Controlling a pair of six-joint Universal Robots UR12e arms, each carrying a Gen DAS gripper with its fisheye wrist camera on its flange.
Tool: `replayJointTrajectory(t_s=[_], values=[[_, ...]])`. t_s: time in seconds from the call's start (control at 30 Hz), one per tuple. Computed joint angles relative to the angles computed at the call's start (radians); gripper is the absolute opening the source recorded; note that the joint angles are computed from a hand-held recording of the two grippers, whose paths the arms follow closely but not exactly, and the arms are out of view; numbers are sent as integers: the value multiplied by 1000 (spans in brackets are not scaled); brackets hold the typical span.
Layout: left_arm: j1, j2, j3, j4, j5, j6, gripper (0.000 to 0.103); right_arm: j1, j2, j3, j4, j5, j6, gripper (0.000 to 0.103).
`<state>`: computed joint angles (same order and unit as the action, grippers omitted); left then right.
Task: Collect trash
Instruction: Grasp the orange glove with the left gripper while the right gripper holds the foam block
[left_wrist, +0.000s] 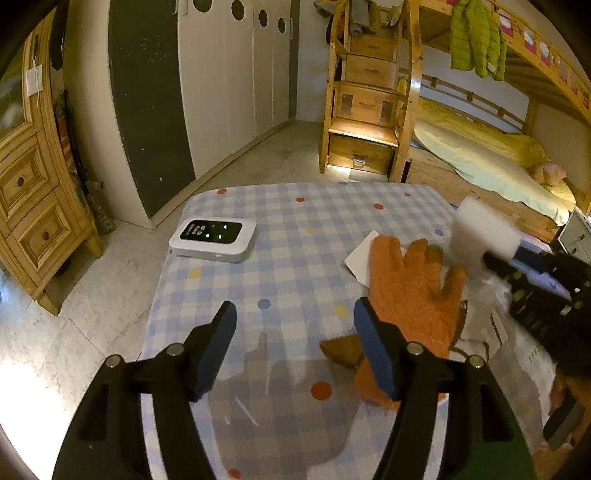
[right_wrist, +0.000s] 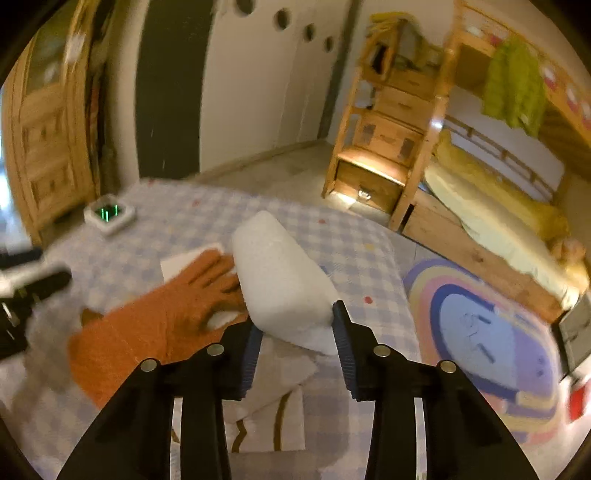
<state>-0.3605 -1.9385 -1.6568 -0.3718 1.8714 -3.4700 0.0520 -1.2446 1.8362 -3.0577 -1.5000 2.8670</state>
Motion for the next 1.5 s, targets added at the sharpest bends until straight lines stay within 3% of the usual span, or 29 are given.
replayJointTrajectory(t_s=[0.17, 0.33, 0.53, 0.7, 1.03, 1.1, 1.2, 1.27, 1.37, 1.5], values=[[-12, 8, -19, 16, -40, 30, 76, -69, -50, 63, -71, 96, 194, 37], [-34, -6, -5, 21, -73, 74, 77, -117, -95, 116, -56, 166, 321, 37], [-50, -34, 35, -14, -73, 80, 73, -116, -117, 144, -22, 207, 276, 37], [-54, -67, 86, -83, -64, 103, 50, -106, -117, 144, -11, 198, 241, 37], [-73, -102, 131, -149, -10, 176, 48, -104, -114, 135, 24, 196, 240, 38], [-75, -100, 126, -138, -17, 192, 25, -105, -115, 136, 24, 197, 242, 38], [-84, -92, 110, -81, 8, 198, 20, -105, -116, 139, 15, 197, 244, 38], [-88, -74, 73, 47, 37, 187, 20, -108, -116, 141, 1, 201, 250, 38], [-73, -28, 0, 272, -11, 133, 20, -110, -116, 147, -36, 205, 263, 38], [-56, -1, -48, 401, -50, 94, 20, -114, -113, 147, -63, 207, 274, 38]])
